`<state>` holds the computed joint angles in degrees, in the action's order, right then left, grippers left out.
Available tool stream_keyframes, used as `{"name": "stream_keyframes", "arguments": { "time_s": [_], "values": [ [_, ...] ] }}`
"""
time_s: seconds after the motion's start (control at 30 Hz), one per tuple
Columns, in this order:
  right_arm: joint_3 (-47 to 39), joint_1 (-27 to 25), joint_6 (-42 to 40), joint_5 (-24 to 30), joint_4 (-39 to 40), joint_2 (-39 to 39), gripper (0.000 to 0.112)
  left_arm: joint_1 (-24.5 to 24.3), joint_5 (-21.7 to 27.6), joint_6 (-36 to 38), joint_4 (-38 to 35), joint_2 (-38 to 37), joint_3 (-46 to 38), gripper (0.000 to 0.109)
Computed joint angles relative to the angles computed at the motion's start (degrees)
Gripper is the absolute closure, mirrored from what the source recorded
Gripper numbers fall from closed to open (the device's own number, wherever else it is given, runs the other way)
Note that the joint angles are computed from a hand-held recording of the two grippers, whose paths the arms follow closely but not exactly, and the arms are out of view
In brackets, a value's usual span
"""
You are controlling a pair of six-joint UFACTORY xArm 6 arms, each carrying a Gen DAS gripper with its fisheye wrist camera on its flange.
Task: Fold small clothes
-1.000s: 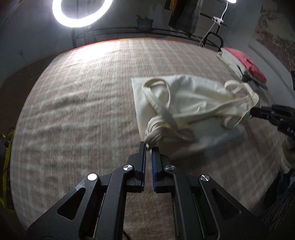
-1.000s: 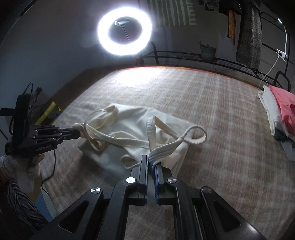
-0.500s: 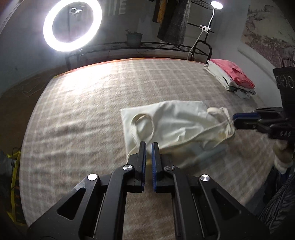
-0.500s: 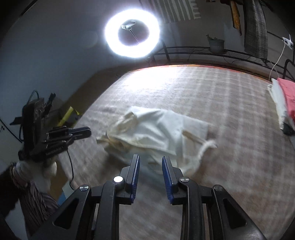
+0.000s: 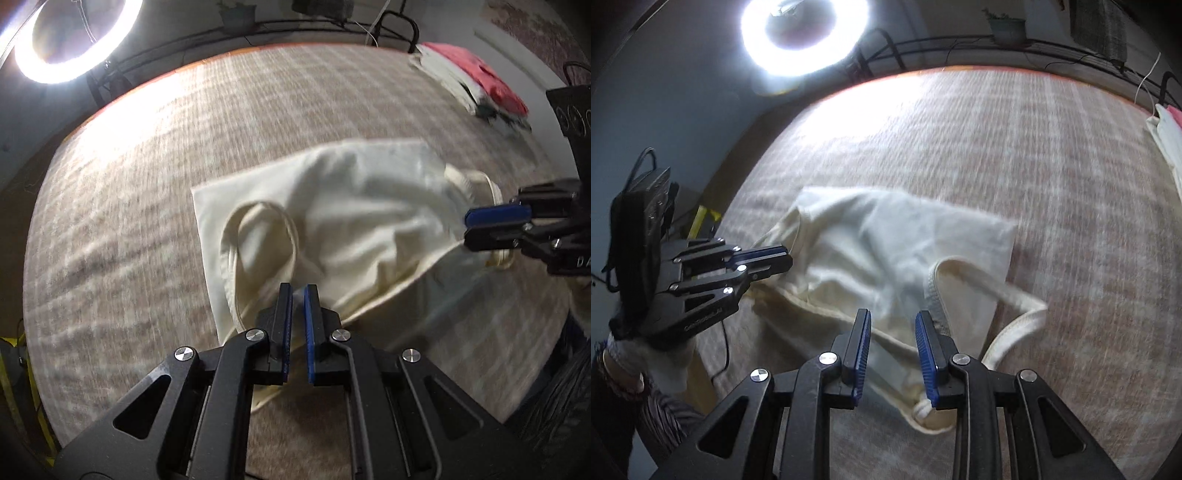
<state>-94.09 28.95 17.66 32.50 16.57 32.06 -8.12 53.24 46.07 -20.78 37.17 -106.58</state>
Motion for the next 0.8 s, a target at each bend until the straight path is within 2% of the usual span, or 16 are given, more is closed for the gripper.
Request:
{"name": "stream_keyframes", "arguments": {
  "time_s": [0.13, 0.23, 0.3, 0.4, 0.6, 0.7, 0.8],
  "values": [
    [5.48, 1.60, -3.79, 0.36, 0.76, -3.47, 0.087, 2.90, 2.00, 4.15, -2.89, -4.93, 7.38, 0.105],
    [9.02, 2.95, -2.03, 1.66, -4.58, -6.23, 0.087, 5.01, 2.61, 6.80, -4.41, -8.49, 12.41, 0.105],
    [11.66, 3.49, -0.71, 1.06, -6.87, -8.50, 0.087, 5.72, 0.75, 7.41, -5.78, -10.68, 15.22, 0.105],
    [14.82, 3.66, 2.54, -1.33, -9.59, -11.28, 0.087, 7.16, 1.62, 6.14, -10.49, -11.17, 14.35, 0.105],
    [16.75, 2.89, 6.83, -7.66, -12.70, -12.61, 0.086, 7.04, -2.72, 4.47, -15.70, -11.20, 12.98, 0.105],
    [13.84, 2.99, 8.86, -6.93, -15.84, -9.80, 0.086, 5.85, -3.14, 3.38, -15.06, -8.74, 10.24, 0.105],
    [11.72, 3.37, 8.88, -3.36, -17.86, -8.09, 0.087, 4.59, -3.09, 1.56, -10.37, -6.47, 9.59, 0.105]
  ]
}}
